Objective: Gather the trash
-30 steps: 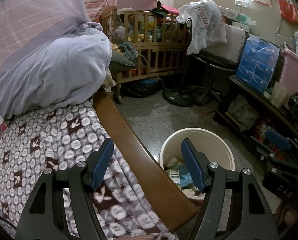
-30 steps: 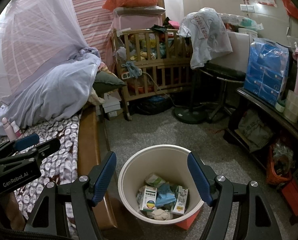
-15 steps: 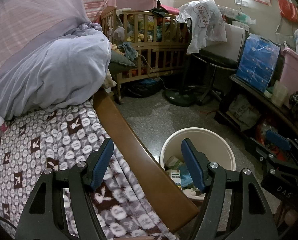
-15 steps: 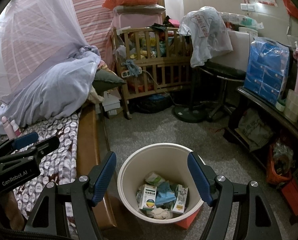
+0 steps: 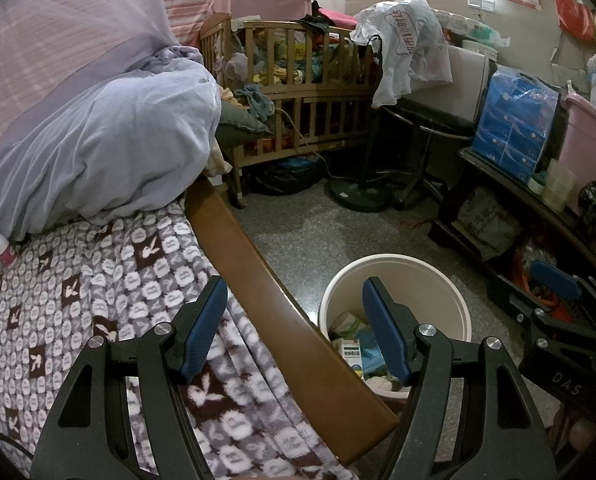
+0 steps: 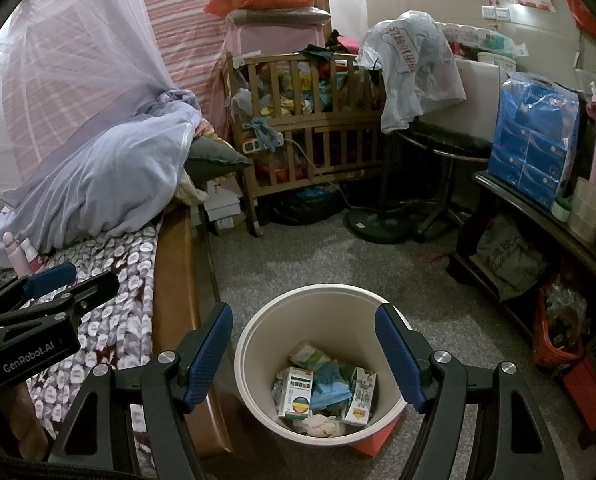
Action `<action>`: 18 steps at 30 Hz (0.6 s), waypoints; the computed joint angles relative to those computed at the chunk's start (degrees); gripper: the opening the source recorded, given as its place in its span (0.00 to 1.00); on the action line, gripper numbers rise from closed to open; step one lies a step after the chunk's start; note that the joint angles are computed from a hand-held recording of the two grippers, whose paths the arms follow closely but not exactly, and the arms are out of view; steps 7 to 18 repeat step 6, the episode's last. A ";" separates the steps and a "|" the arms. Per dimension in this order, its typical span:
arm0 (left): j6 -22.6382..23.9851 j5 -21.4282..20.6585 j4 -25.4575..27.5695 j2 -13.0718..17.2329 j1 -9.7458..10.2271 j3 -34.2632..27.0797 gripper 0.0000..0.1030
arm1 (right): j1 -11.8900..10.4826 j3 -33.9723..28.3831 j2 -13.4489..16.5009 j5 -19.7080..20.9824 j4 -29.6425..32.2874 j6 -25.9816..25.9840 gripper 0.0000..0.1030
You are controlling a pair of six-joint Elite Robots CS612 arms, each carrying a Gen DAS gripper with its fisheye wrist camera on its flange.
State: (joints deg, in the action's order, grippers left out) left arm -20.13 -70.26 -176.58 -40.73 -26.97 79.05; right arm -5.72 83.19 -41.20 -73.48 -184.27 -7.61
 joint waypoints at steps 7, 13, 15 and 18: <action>0.66 -0.36 -0.24 -0.13 0.21 0.15 0.67 | -0.07 0.05 0.07 0.27 0.16 -0.09 0.69; 0.66 -0.36 -0.24 -0.13 0.21 0.15 0.67 | -0.07 0.05 0.07 0.27 0.16 -0.09 0.69; 0.66 -0.36 -0.24 -0.13 0.21 0.15 0.67 | -0.07 0.05 0.07 0.27 0.16 -0.09 0.69; 0.66 -0.36 -0.24 -0.13 0.21 0.15 0.67 | -0.07 0.05 0.07 0.27 0.16 -0.09 0.69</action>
